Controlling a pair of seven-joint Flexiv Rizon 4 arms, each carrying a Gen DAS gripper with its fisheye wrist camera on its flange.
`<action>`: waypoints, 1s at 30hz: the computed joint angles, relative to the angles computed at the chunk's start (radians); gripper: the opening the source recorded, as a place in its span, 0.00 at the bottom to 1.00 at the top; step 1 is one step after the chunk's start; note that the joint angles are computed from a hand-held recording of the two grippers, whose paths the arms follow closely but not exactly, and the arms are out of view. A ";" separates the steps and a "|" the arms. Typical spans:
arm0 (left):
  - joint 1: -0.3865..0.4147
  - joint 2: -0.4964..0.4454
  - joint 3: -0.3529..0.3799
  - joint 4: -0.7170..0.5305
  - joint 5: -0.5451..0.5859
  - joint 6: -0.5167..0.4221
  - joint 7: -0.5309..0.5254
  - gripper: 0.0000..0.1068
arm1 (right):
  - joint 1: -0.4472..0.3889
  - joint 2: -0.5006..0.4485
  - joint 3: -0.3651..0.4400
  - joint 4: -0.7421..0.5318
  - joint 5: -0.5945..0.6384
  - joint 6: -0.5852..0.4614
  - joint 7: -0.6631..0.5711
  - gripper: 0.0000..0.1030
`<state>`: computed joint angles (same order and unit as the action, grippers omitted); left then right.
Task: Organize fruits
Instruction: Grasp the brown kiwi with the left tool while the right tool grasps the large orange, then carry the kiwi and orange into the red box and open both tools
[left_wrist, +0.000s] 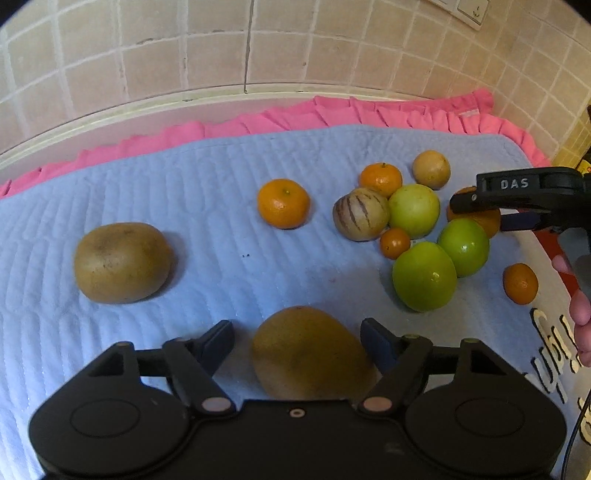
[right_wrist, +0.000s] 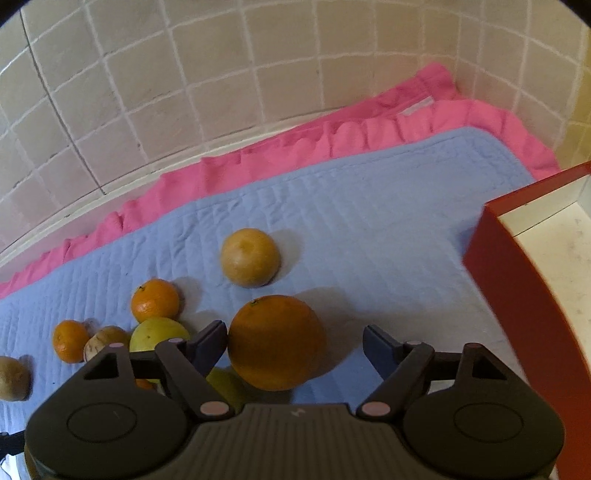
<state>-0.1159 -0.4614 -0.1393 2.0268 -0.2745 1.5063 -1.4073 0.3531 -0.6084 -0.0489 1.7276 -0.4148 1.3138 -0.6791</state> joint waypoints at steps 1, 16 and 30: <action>-0.007 -0.001 0.007 -0.001 0.004 0.003 -0.006 0.84 | -0.004 -0.005 0.008 -0.006 0.007 -0.003 -0.002 0.66; -0.018 0.081 -0.015 0.076 0.040 0.154 0.018 0.00 | 0.089 0.081 -0.131 0.157 0.009 0.212 0.117 0.58; 0.033 0.113 -0.037 0.136 0.008 0.077 -0.047 0.84 | 0.029 0.171 -0.066 0.279 0.031 0.253 0.058 0.59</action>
